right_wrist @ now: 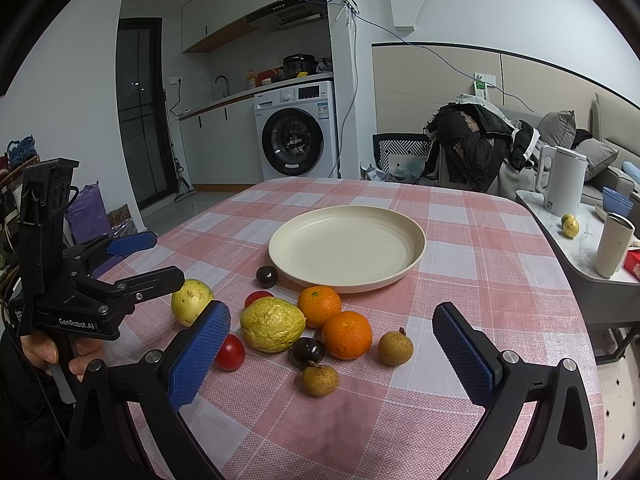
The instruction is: Organize fruits
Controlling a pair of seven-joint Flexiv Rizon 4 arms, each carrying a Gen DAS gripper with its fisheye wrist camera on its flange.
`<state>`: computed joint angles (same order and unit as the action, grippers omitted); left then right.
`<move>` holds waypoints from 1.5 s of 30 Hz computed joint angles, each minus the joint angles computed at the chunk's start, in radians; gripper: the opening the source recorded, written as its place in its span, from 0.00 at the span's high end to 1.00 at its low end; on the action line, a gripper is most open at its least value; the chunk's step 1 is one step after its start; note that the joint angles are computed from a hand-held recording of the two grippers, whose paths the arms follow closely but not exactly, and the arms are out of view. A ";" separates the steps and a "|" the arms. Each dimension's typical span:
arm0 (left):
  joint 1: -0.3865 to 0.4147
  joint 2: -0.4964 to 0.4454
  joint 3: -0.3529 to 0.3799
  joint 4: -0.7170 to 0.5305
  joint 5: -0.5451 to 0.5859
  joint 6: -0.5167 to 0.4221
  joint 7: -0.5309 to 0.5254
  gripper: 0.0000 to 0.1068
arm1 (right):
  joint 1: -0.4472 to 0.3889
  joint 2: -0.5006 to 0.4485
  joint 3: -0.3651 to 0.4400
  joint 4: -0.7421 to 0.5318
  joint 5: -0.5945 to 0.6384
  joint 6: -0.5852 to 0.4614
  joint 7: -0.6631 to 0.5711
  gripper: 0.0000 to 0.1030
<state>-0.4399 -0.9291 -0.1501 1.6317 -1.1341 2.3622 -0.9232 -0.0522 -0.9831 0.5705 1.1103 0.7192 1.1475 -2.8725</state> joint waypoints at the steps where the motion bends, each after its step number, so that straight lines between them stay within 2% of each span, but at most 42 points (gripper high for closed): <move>1: 0.000 -0.001 0.000 -0.001 0.000 0.000 0.001 0.04 | 0.001 0.001 -0.001 0.001 0.000 0.000 0.001 0.00; 10: 0.000 0.000 -0.001 0.000 0.000 0.001 0.000 0.04 | 0.002 -0.004 -0.003 0.000 0.001 0.005 -0.008 0.00; 22: -0.003 -0.006 -0.002 -0.013 -0.021 0.001 0.014 0.04 | 0.026 0.001 -0.031 -0.003 -0.030 -0.009 0.059 0.00; 28: 0.006 -0.002 -0.018 -0.021 -0.053 -0.021 0.043 0.04 | 0.087 -0.001 -0.112 -0.013 -0.132 -0.033 0.201 0.00; 34: 0.013 0.013 -0.028 -0.021 -0.102 -0.055 0.105 0.08 | 0.096 -0.010 -0.149 -0.043 -0.210 -0.165 0.341 0.01; 35: 0.019 0.022 -0.033 -0.013 -0.105 -0.073 0.110 0.10 | 0.098 -0.005 -0.154 -0.034 -0.217 -0.166 0.348 0.02; 37: 0.014 0.026 -0.030 -0.015 -0.127 -0.094 0.136 0.16 | 0.114 -0.011 -0.178 -0.040 -0.252 -0.203 0.389 0.15; 39: -0.005 0.012 -0.037 -0.065 -0.231 -0.099 0.256 0.20 | 0.125 -0.015 -0.195 -0.044 -0.281 -0.236 0.422 0.22; 41: 0.008 -0.001 -0.076 -0.100 -0.292 -0.092 0.347 0.23 | 0.127 -0.017 -0.196 -0.039 -0.297 -0.245 0.422 0.24; 44: 0.042 -0.006 -0.131 -0.114 -0.314 -0.098 0.399 0.28 | 0.139 -0.017 -0.204 -0.028 -0.322 -0.249 0.429 0.34; 45: 0.049 -0.015 -0.154 -0.139 -0.347 -0.088 0.445 0.28 | 0.140 -0.018 -0.203 -0.026 -0.328 -0.252 0.430 0.39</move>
<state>-0.3905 -0.9440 -0.3042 1.4929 -1.4811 2.2741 -0.4784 0.0873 -1.0009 0.3674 1.0843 0.3917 0.8960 -2.4423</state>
